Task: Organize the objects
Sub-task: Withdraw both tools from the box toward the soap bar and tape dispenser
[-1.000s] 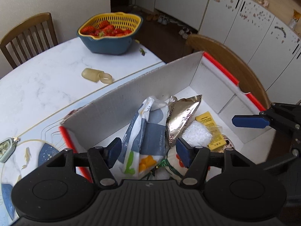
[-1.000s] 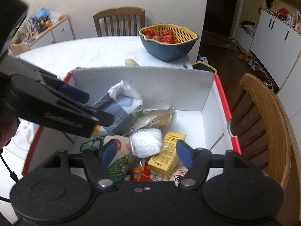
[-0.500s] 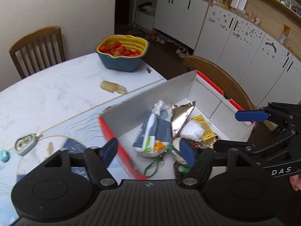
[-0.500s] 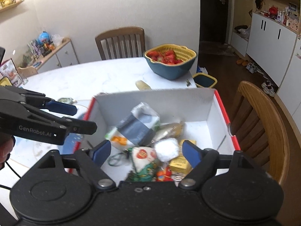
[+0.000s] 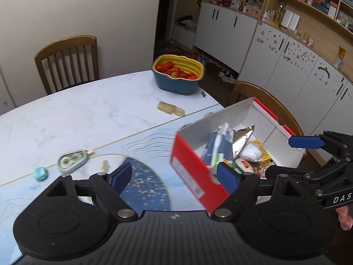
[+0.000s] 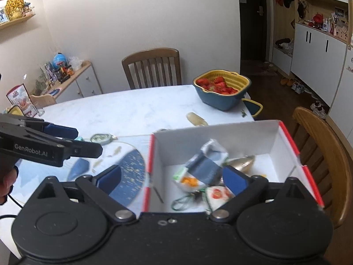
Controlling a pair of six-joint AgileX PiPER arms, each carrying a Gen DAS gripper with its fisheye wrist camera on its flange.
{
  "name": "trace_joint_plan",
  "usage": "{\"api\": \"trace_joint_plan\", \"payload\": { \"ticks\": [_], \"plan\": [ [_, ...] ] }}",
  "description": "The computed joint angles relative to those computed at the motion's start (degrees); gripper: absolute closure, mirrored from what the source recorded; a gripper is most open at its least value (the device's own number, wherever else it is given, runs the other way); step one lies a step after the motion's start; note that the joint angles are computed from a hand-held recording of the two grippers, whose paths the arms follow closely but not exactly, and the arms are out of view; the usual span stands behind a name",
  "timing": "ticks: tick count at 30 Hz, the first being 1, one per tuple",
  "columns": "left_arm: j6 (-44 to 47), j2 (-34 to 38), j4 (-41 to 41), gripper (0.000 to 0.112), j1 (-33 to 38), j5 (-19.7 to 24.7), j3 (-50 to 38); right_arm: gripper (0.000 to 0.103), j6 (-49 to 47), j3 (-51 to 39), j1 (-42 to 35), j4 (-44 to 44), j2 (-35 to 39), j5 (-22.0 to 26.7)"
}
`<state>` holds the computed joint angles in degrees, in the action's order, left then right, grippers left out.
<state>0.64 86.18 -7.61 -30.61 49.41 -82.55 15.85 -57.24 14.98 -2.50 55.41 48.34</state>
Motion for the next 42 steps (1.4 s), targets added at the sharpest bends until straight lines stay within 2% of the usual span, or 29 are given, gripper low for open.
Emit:
{"api": "trace_joint_plan", "payload": {
  "ticks": [2, 7, 11, 19, 26, 30, 37, 42],
  "plan": [
    [3.2, -1.3, -2.3, 0.028, 2.6, -0.4, 1.5, 0.004, 5.6, -0.9, 4.3, -3.9, 1.1, -0.5],
    [11.6, -3.3, -8.3, 0.012, 9.6, -0.5, 4.2, 0.004, 17.6, -3.7, 14.3, -13.2, 5.5, -0.7],
    [19.0, -3.4, -13.8, 0.012, 15.4, 0.1, 5.5, 0.004, 22.9, -6.9, 19.5, -17.2, 10.4, -0.7],
    [31.3, -2.1, -21.5, 0.01, 26.4, -2.4, 8.6, 0.001, 28.8, -14.4, 25.7, -22.7, 20.9, -1.1],
    [39.6, 3.6, -26.7, 0.01, 36.4, -3.6, 8.1, 0.001, 28.0, -20.5, 25.1, -21.4, 30.3, -4.7],
    [42.1, 7.6, -27.9, 0.01, 39.9, -4.2, 6.6, 0.001, 25.4, -25.5, 23.9, -19.7, 36.2, -5.0],
    [43.9, 14.2, -27.4, 0.01, 40.8, -9.4, 5.6, 0.001, 19.9, -33.7, 22.2, -17.0, 46.1, -3.7],
    [43.2, 19.2, -26.4, 0.01, 40.0, -12.0, 3.8, 0.001, 10.0, -39.0, 21.0, -12.4, 52.2, -3.8]
  ]
}}
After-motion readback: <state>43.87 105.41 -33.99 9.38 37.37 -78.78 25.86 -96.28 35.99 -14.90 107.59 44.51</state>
